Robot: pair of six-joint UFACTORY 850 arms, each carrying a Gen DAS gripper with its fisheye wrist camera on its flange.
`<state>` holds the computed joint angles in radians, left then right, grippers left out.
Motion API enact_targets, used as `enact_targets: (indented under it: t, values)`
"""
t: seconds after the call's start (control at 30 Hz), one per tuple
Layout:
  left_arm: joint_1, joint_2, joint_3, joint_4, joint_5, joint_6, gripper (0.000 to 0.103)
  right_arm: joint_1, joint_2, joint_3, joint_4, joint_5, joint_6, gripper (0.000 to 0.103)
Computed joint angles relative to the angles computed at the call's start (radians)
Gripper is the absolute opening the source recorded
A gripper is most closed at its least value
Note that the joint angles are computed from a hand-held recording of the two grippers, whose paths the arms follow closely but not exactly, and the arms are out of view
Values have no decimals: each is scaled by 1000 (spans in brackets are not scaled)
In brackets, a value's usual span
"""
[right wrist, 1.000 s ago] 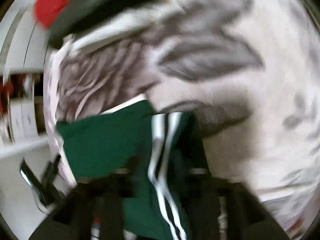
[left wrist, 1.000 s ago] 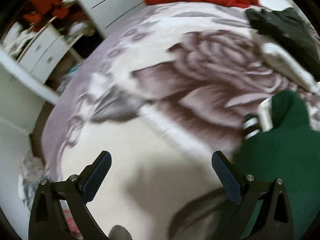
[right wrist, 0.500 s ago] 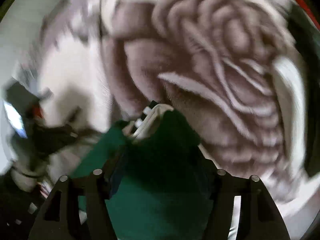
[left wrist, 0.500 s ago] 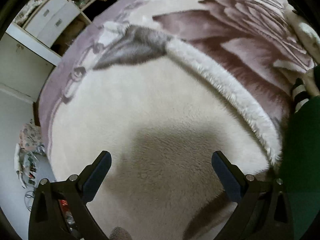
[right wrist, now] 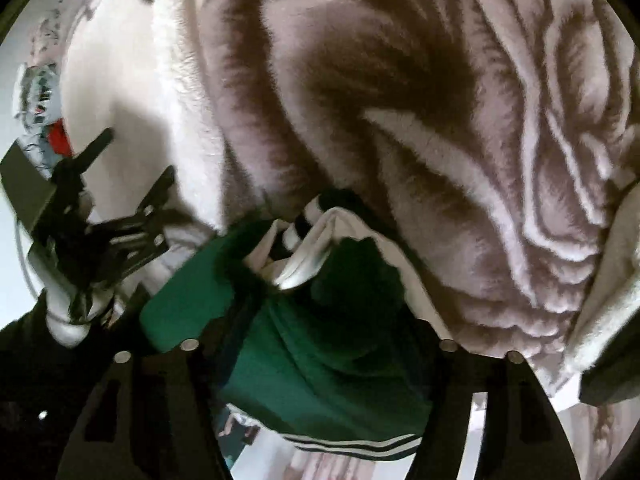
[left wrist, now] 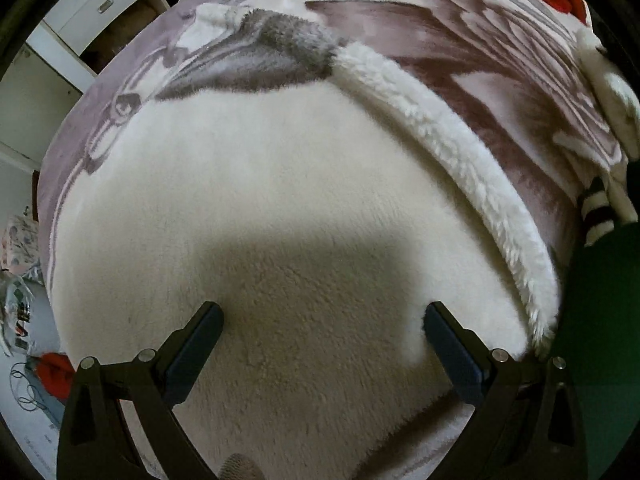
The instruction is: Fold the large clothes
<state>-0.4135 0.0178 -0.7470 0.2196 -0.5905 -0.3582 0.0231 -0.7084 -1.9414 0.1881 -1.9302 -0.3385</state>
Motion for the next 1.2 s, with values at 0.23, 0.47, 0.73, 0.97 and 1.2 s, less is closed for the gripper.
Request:
enact_targets:
  t: [0.23,0.47,0.73,0.97,1.2]
  values:
    - [0,-30,-12,-2,8,23,102,4,0,59,85,-8,16,95]
    - [-18,-28,-5,23,6,0,102,60,32,135,50,86,-12,101]
    - [30,-4,-41,-223,-16,245,102,44,131,269,140,234,190,79]
    - [81,21,-90,-642,-82,607,102,-125,238,435,454,259,364,62]
    - [57,76,-92,-757,-176,691,102,-92,206,310,352,222,231,76]
